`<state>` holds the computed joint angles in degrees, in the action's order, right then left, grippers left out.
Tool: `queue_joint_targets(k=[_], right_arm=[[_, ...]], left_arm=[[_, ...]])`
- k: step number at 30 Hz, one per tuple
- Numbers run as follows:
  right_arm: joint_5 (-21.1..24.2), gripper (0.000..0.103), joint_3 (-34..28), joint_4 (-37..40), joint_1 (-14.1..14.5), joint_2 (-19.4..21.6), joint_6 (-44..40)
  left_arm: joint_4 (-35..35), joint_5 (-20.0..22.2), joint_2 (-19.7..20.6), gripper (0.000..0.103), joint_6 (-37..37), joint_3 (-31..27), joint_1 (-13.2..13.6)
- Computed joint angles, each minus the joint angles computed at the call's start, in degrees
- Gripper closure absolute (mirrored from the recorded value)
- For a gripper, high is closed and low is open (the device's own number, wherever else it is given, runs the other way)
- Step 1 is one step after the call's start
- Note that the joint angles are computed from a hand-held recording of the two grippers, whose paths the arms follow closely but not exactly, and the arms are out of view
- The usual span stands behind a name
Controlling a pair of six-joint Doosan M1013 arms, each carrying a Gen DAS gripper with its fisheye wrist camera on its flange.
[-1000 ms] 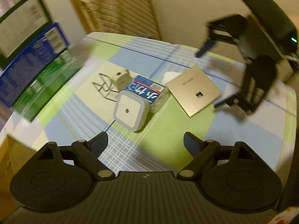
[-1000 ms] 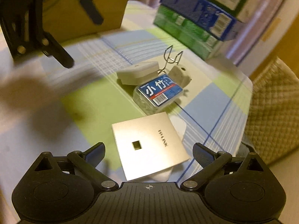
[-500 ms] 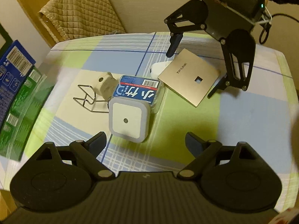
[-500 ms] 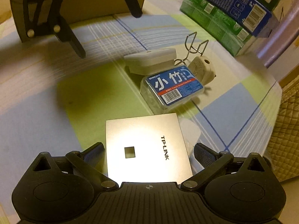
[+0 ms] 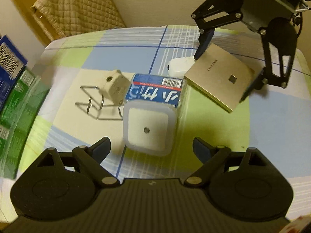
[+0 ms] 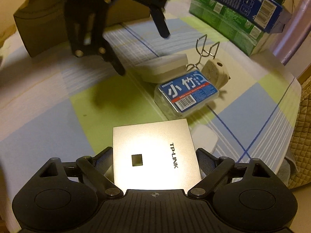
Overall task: Organize rigid objects
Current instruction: 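Grasp the white square night light with the left tool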
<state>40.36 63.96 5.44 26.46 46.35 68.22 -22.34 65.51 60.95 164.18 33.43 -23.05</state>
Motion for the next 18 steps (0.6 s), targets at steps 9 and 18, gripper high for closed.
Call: queue_joint_targets(k=[9,18], right_arm=[[-5.7,0.016,3.9,-0.6,0.0,-2.1,5.1],[-8.3,0.016,4.9,-7.1,0.4,-2.9,18.2]], left_arm=[[1.1,6.6,4.9,0.020,-0.2,-9.3,-0.8],[2.5,7.8,5.7,0.042,-2.3,-10.9,-1.3]])
